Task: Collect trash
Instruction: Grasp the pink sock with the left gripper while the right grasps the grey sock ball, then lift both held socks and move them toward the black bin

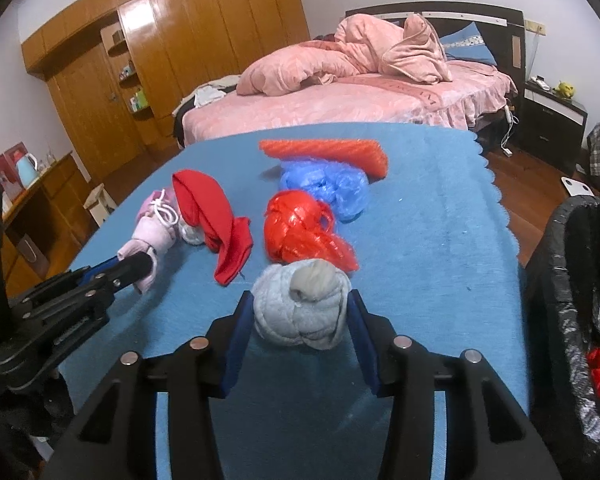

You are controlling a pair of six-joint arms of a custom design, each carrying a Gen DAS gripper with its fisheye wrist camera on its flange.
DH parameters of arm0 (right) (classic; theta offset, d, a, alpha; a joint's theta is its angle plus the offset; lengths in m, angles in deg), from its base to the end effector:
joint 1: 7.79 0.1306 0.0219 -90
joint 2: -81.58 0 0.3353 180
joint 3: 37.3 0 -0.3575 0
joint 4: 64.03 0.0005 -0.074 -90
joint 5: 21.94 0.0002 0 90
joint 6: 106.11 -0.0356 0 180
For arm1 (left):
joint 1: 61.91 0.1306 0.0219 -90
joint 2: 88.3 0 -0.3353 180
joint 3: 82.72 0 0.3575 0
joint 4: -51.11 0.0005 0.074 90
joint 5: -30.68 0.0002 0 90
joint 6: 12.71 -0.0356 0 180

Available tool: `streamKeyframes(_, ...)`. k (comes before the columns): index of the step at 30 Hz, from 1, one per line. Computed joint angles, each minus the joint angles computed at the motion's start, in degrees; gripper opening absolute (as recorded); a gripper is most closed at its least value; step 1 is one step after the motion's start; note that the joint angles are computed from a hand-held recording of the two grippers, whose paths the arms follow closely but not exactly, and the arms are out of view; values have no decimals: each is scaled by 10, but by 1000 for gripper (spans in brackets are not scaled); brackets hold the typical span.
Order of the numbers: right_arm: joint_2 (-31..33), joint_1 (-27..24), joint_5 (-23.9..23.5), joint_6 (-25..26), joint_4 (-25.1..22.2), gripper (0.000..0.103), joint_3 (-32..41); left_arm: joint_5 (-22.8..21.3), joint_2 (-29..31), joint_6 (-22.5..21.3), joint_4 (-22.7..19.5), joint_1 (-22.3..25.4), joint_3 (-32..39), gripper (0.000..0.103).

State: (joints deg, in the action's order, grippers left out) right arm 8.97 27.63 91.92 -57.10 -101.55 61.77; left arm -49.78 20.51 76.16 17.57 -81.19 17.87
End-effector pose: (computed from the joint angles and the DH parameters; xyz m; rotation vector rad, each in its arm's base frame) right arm 0.4568 0.3066 0.3223 0.3067 2.2734 0.1940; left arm 0.5313 -0.1926 0.3241 0.4945 2.2596 -0.3537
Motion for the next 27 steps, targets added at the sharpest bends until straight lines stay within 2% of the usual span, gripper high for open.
streamKeyframes(9,-39,-4,7,0,17,43,-27,29,-45,3,22,-14,-29,15)
streamKeyframes(13,-51,-5,17,6,20,43,-31,63,-53,13,34,-13,-33,15)
streamKeyframes(15,-58,-7,21,6,20,43,-34,97,-53,35,40,-8,-32,15)
streamKeyframes(16,-61,-8,23,7,20,43,-35,100,-52,44,40,-7,-33,15)
streamKeyframes(27,-64,-10,26,0,14,43,-41,60,-31,24,2,-12,-21,15)
